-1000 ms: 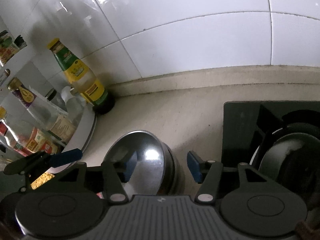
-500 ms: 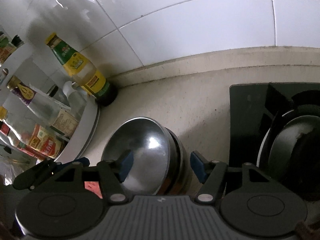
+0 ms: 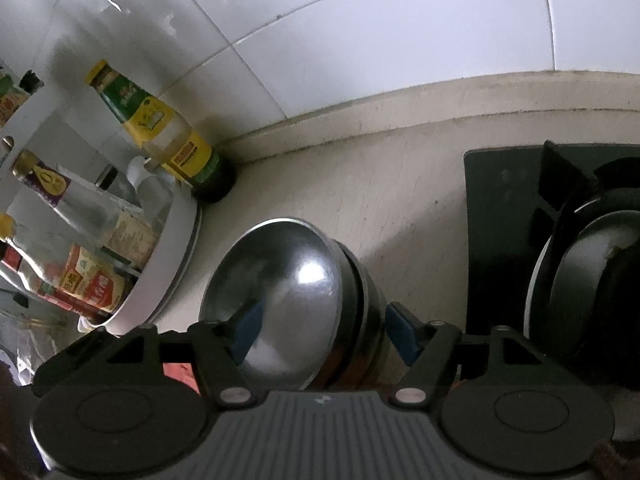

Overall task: Organize plates and bowls
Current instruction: 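Grasp the rim of the nested steel bowl stack with both tools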

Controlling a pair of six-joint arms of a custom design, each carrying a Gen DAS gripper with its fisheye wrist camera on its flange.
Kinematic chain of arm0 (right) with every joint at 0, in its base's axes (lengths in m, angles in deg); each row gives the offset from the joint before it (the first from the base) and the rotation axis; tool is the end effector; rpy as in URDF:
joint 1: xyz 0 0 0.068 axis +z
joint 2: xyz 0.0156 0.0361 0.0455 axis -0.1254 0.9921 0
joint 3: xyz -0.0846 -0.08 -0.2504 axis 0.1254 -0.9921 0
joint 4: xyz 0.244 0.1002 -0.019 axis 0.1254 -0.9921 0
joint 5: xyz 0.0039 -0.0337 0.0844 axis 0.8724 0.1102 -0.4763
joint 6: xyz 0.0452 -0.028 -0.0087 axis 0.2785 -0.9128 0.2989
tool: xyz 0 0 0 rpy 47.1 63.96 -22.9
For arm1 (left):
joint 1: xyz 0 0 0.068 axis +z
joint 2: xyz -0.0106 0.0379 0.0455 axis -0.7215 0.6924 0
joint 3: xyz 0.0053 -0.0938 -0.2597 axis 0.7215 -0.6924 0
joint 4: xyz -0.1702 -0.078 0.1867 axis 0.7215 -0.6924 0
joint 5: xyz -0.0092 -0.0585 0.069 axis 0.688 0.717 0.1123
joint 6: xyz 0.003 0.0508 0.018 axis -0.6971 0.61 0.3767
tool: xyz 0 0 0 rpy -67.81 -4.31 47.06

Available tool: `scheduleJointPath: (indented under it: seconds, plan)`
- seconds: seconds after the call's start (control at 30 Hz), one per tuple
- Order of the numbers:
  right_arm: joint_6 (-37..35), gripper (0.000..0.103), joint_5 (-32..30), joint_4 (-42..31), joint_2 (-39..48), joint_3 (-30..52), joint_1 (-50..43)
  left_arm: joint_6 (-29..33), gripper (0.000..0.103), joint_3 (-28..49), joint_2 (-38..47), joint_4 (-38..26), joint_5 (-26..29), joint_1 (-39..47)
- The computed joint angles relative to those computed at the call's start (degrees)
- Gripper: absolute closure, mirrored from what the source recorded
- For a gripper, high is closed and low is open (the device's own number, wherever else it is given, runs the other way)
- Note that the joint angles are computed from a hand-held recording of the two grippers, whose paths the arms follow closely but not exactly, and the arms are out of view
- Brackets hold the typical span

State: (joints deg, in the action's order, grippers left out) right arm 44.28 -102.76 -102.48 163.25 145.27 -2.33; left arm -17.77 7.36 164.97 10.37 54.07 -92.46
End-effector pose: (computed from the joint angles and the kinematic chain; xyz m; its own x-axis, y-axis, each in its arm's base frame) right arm 0.3251 0.0469 0.1946 -0.8750 -0.0170 -0.4838 -0.2900 0.8186 0.4957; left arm 0.2240 -0.2220 0.1904 -0.6758 0.3320 -0.6580 0.4347 0.9005 0.0079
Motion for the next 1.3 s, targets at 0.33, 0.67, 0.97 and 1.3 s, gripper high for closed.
scheduleJointPath:
  seconds: [0.33,0.67,0.97,1.3]
  plan:
    - [1.8,0.036,-0.9,0.8,4.1,2.0,-0.6,4.1,0.004,5.3,8.3,1.5,4.9,3.0]
    - [4.6,0.035,-2.4,2.0,8.6,5.1,-1.6,7.5,0.000,10.0,13.9,4.1,6.9,5.4]
    - [6.6,0.029,-2.7,3.9,14.2,10.9,-2.2,11.3,0.000,11.2,17.7,10.0,9.1,7.8]
    - [5.2,0.017,-6.1,5.1,18.1,13.2,-2.6,13.9,0.000,11.3,21.2,9.5,11.4,9.8]
